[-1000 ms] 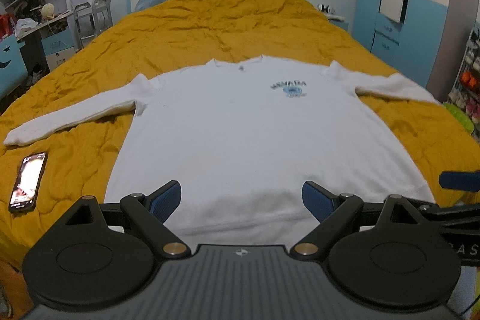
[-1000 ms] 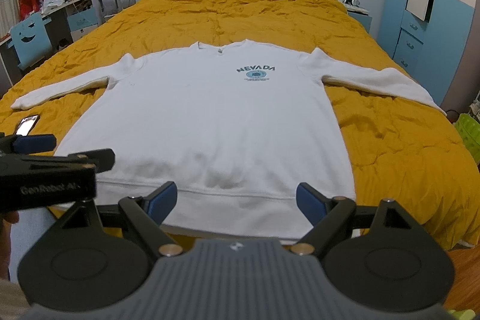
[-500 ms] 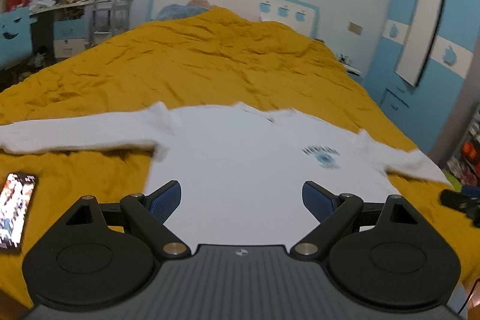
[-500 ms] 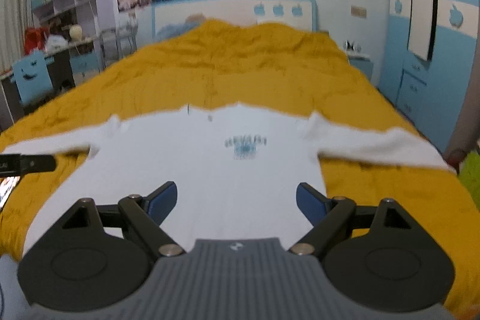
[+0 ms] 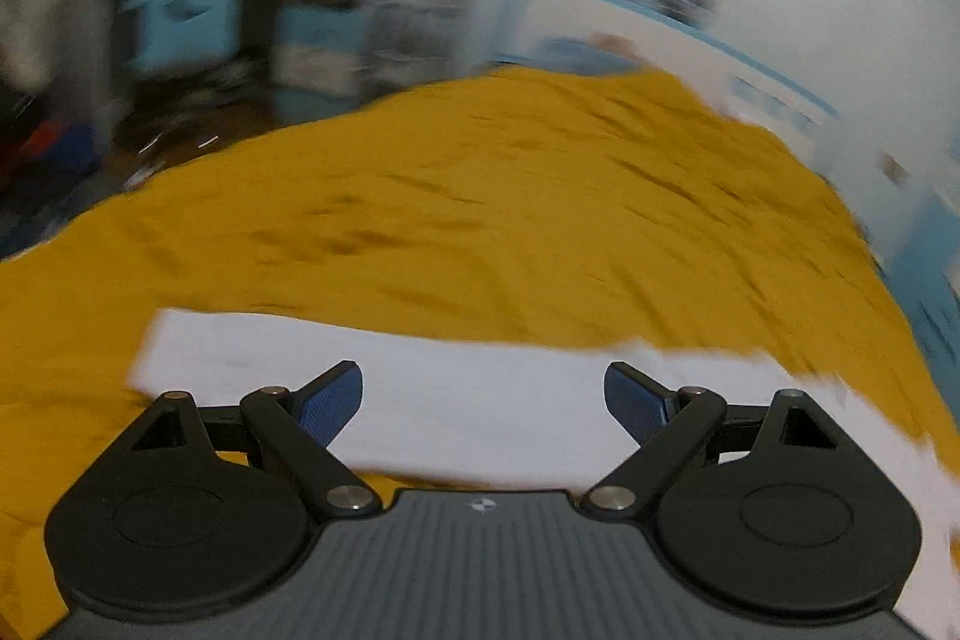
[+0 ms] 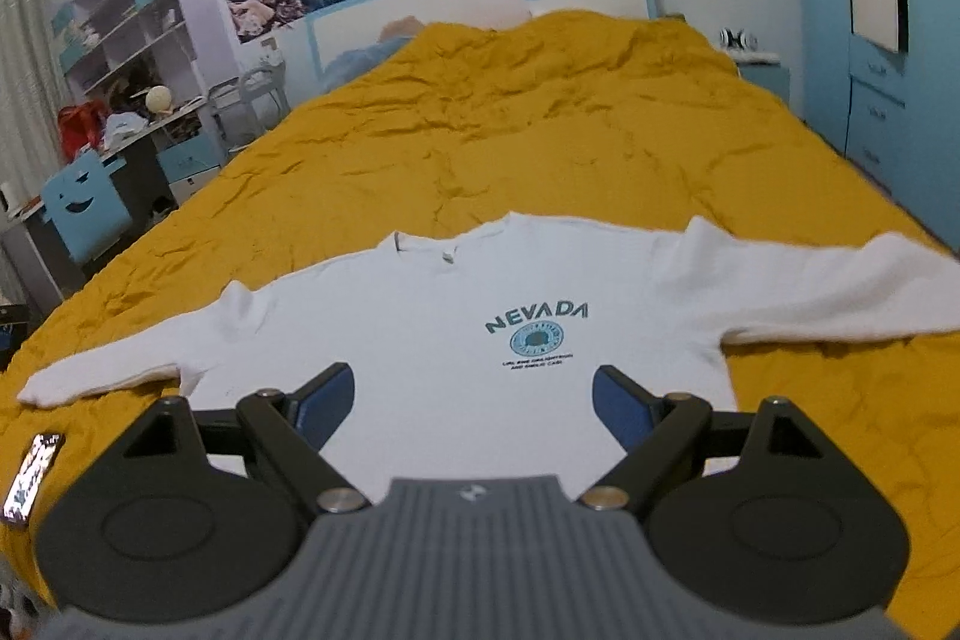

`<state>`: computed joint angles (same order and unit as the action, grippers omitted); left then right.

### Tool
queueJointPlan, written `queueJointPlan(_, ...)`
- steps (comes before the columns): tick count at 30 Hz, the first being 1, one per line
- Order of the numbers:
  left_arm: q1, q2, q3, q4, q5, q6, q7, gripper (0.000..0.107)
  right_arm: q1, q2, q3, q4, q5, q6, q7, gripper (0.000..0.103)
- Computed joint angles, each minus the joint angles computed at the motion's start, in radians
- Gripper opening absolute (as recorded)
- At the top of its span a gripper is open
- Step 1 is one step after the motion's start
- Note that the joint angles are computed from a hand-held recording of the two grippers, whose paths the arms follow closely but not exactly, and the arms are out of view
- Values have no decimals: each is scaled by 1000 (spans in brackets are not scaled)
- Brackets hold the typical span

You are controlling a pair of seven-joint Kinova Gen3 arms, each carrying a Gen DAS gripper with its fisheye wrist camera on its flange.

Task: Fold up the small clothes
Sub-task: 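Grasp the sleeve cuff nearest the left tool with the left gripper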

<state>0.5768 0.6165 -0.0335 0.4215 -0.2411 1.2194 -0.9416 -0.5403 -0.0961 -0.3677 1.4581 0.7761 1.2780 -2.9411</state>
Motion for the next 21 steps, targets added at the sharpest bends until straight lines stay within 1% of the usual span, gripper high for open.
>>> queueJointPlan(2,-63,-1,-8,8,25,14,67,103,8,20,16,-7,-7,-8,4,83)
queueJointPlan(4,-113,-21,-10,64,43,-7,118,103,13,40,35,-15,-14,-10,0,83)
queueJointPlan(6,-132,-20,-27,81,34,18,189,103,16,67,60,-37,-29,1,-11,83)
queueJointPlan(8,-173,-37,-17,135,54,10,238,103,16,84,86,-49,-46,-11,-7,83)
queueJointPlan(10,-206,-52,-6,191,72,-14,270,103,14,108,106,-63,-50,-31,25,83)
queueJointPlan(13,-260,-50,16,238,117,-39,304,102,2,146,136,-91,-47,-46,55,82)
queueJointPlan(14,-264,-53,15,259,123,-50,323,95,-1,154,146,-94,-49,-59,58,82)
queueJointPlan(15,-273,-59,17,290,132,-74,338,91,-6,158,154,-96,-50,-68,60,81)
queueJointPlan(16,-275,-66,16,320,133,-101,351,84,-12,163,159,-100,-50,-76,64,78)
queueJointPlan(17,-277,-70,15,341,130,-127,357,71,-15,168,165,-102,-52,-84,76,73)
queueJointPlan(18,-280,-80,16,369,128,-159,356,63,-17,177,170,-109,-57,-88,97,64)
queueJointPlan(19,-280,-93,17,398,126,-192,356,43,-21,186,175,-116,-63,-89,120,57)
queueJointPlan(20,-283,-97,21,410,128,-212,356,24,-23,194,181,-122,-70,-90,144,54)
queueJointPlan(21,-286,-104,25,422,132,-233,355,16,-26,202,186,-128,-75,-85,165,47)
